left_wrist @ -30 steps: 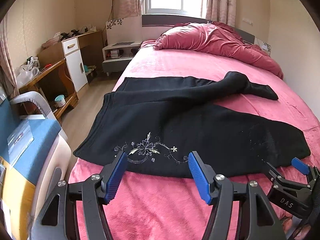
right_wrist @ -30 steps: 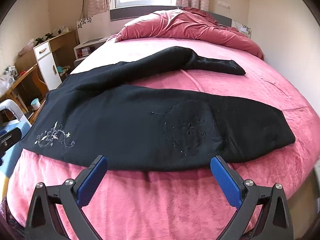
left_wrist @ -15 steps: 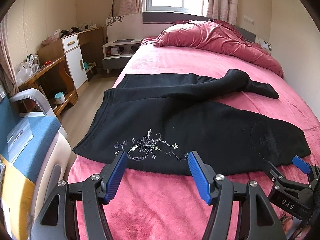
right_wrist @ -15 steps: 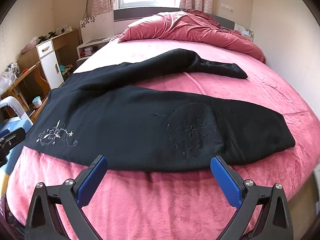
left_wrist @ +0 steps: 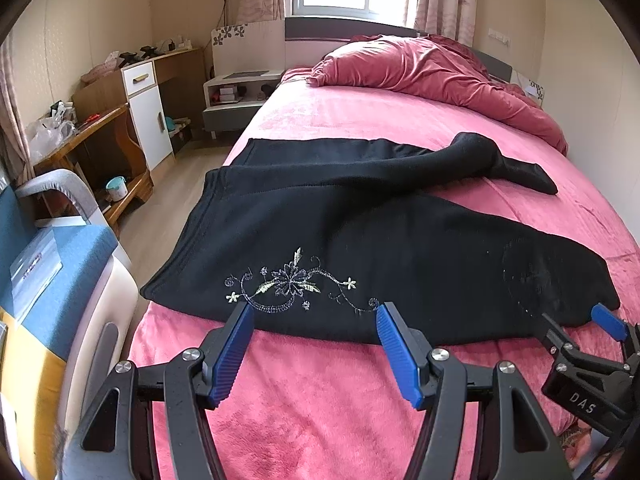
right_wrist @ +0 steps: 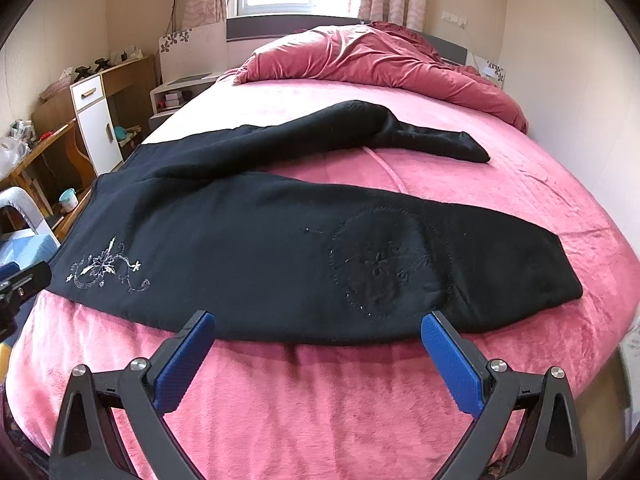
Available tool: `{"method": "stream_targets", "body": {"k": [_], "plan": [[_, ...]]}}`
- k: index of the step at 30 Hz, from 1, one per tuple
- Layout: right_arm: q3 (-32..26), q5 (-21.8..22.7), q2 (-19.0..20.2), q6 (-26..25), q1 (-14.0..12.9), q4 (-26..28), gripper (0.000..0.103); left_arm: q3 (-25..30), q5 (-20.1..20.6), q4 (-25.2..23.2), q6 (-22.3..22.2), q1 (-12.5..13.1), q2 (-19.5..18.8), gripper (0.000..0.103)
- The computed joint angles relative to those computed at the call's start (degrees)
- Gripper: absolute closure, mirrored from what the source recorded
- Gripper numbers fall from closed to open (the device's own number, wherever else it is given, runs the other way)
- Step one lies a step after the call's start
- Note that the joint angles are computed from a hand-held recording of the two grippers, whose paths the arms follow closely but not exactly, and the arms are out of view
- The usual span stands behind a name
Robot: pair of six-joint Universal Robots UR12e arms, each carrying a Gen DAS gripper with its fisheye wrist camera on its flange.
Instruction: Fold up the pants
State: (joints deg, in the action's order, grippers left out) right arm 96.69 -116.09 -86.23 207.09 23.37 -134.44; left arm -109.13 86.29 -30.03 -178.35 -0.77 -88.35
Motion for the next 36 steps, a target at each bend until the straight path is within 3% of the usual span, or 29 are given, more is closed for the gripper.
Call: {"method": "stream_targets", "body": {"k": [8,23,31,33,36], "plan": [[0.0,-1.9,0.1,-1.9,0.5,-1.4,0.000,0.4,-0.1,-2.0,-0.4,0.3,-0.2,0.038],[0.6,-0.9,-0.1,0.1,-0.5,0.4,0.000,0.7,-1.2,-4.5,-1.1,0.8,-0.8,0.038],[1.1,0.2,-0.3,1.1,-1.1,1.0,0.000,0.7,-3.6,-6.1,-2.6,2.4,-1.0,0.037],[1.3,1.5,-0.5,1.2,-1.6,1.3,0.000,1.1,-5.6,-7.5,-3.2,3.3,-1.3,0.033],[3.6,9.5,-2.3,2.0,-4.4,-1.5,0.000,2.2,-9.5,-11.2,-6.1,5.6,-2.0,0.015]]}}
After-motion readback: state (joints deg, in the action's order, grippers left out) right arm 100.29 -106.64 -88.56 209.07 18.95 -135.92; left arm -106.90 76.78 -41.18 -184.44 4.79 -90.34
